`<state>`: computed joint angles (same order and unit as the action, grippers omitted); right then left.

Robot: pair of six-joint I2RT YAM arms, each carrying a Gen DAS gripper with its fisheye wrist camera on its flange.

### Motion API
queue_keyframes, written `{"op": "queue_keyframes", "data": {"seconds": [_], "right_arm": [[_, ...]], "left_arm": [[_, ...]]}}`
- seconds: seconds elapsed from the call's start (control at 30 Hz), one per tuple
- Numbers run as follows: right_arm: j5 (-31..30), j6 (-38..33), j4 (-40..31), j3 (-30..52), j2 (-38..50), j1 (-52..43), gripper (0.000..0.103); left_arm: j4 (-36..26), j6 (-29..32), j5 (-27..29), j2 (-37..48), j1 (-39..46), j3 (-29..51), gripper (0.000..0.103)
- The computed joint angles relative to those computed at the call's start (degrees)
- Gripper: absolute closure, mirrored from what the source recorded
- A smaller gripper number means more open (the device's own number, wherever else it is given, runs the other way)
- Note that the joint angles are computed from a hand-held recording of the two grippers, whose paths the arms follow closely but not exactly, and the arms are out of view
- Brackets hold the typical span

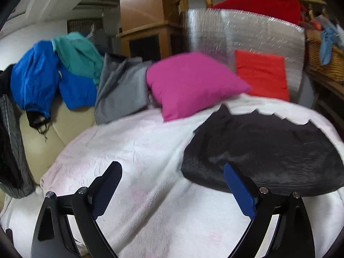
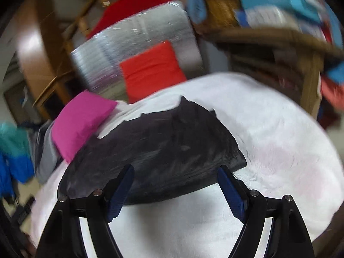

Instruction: Fold large clothes

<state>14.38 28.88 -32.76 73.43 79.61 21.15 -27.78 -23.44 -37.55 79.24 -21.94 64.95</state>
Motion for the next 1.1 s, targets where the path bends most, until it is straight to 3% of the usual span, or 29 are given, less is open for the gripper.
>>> {"op": "queue_keyframes", "data": {"seconds": [0.07,0.23,0.37,0.47,0.7,1.1], "right_arm": [[7.0,-0.6,-5.6,2.4,-1.0,6.4,0.021],[17.9,1.4,-18.7,8.1,-3.3,19.3,0.021],[26.6,5.9,-28.9,15.0,-2.3,28.4,0.021],[31.9,10.8,-34.6,17.9,-2.4,32.7,0.021],[33.2,20.1,-42.0,20.2,-4.9,35.0,0.021],[33.3,23.1,-43.8,21.6,-5.3,35.4,0.021]], "left_arm": [[-2.7,-0.1,-2.8,-2.8,-3.3,0.2,0.007],[-12.7,-4.3,-7.0,-6.5,-12.8,3.8,0.007],[-19.9,-8.7,-5.6,-6.9,-17.5,7.1,0.006],[-25.1,-12.7,-10.8,-6.3,-22.5,9.2,0.006],[-30.4,-17.5,-15.0,-9.8,-28.3,9.8,0.006],[-33.5,-19.7,-18.9,-10.4,-30.5,11.1,0.006]]}}
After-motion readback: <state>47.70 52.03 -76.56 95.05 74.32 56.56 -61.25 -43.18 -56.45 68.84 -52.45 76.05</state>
